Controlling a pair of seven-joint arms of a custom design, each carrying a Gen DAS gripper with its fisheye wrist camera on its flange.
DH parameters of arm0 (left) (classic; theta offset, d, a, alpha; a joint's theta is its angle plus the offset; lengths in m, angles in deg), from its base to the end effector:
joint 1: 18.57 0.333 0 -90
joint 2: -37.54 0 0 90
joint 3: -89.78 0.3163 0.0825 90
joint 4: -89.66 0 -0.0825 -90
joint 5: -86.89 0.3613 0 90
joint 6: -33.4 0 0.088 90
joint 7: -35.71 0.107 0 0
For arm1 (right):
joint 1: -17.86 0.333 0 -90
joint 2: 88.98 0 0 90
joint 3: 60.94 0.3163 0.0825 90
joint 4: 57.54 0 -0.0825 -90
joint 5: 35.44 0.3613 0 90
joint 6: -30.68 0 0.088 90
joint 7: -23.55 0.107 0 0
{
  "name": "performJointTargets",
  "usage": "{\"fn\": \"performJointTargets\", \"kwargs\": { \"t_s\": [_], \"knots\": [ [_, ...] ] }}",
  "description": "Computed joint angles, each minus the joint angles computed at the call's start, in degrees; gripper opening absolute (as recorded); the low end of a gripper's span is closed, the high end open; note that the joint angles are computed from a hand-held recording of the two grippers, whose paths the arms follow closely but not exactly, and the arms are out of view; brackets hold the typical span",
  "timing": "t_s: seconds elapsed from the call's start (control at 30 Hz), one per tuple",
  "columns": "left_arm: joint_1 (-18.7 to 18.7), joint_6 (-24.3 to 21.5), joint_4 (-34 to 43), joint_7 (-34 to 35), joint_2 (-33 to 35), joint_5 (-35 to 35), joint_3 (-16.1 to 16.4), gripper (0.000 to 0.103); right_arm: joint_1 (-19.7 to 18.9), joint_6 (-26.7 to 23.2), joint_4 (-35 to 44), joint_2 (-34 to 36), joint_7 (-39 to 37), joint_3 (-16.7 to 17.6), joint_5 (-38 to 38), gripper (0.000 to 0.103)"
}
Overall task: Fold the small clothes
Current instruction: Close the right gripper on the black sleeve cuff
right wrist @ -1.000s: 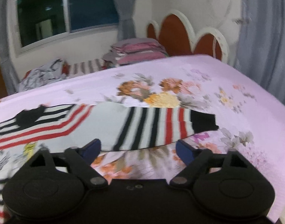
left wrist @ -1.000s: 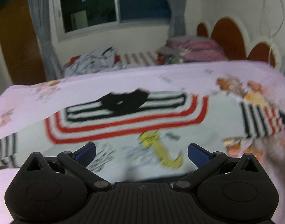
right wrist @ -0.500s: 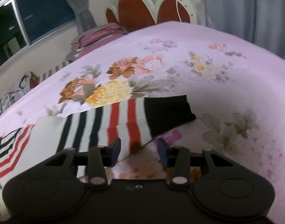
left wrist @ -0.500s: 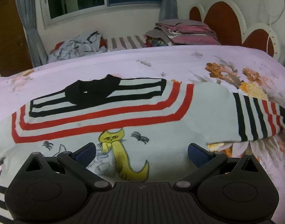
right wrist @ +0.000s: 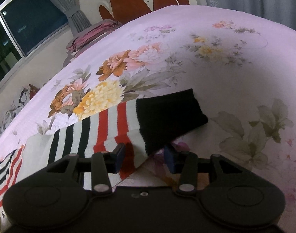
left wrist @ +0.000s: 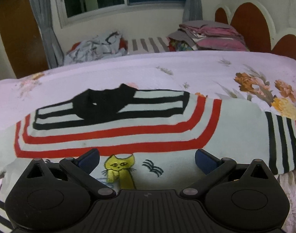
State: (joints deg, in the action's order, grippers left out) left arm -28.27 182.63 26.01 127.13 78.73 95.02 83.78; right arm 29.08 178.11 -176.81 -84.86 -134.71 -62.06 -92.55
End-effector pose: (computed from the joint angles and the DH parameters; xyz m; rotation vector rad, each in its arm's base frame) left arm 0.7561 -0.1835 0.4907 -1.4524 2.0477 -0.7626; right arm 0.5605 0.1142 0.4444 -0.6791 2.3982 -0.7369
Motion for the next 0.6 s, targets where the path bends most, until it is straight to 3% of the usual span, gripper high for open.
{"fn": "performJointTargets", "kwargs": {
  "t_s": [0.1, 0.2, 0.23, 0.4, 0.47, 0.6],
  "knots": [
    [-0.55, 1.37, -0.26, -0.93, 0.05, 0.75, 0.85, 0.103, -0.3, 1.8, -0.06, 0.17, 1.85, -0.41, -2.04, 0.039],
    [-0.79, 1.84, 0.34, -1.88, 0.26, 1.92, 1.6, 0.103, -0.43, 1.95, 0.68, 0.71, 0.7, -0.57, -1.87, 0.015],
    [-0.52, 1.43, 0.78, -1.73, 0.41, 1.86, 1.45, 0.103, -0.32, 1.5, 1.04, 0.84, 0.75, -0.61, -2.24, 0.013],
    [3.14, -6.19, 5.94, 4.77, 2.45, -2.27, -2.44, 0.103, 0.95, -1.59, 4.79, 2.48, -2.36, -0.31, -3.77, 0.009],
    [5.13, -5.54, 3.45, 7.89, 0.88, -4.84, -3.82, 0.103, 1.59, -2.1, 7.25, 3.67, -5.35, -0.21, -4.17, 0.008],
    [6.12, -3.07, 0.44, 8.27, -0.95, -6.15, -2.6, 0.103, 3.59, -1.69, 14.03, 7.35, -11.72, -0.34, -4.93, 0.008]
  ]
}}
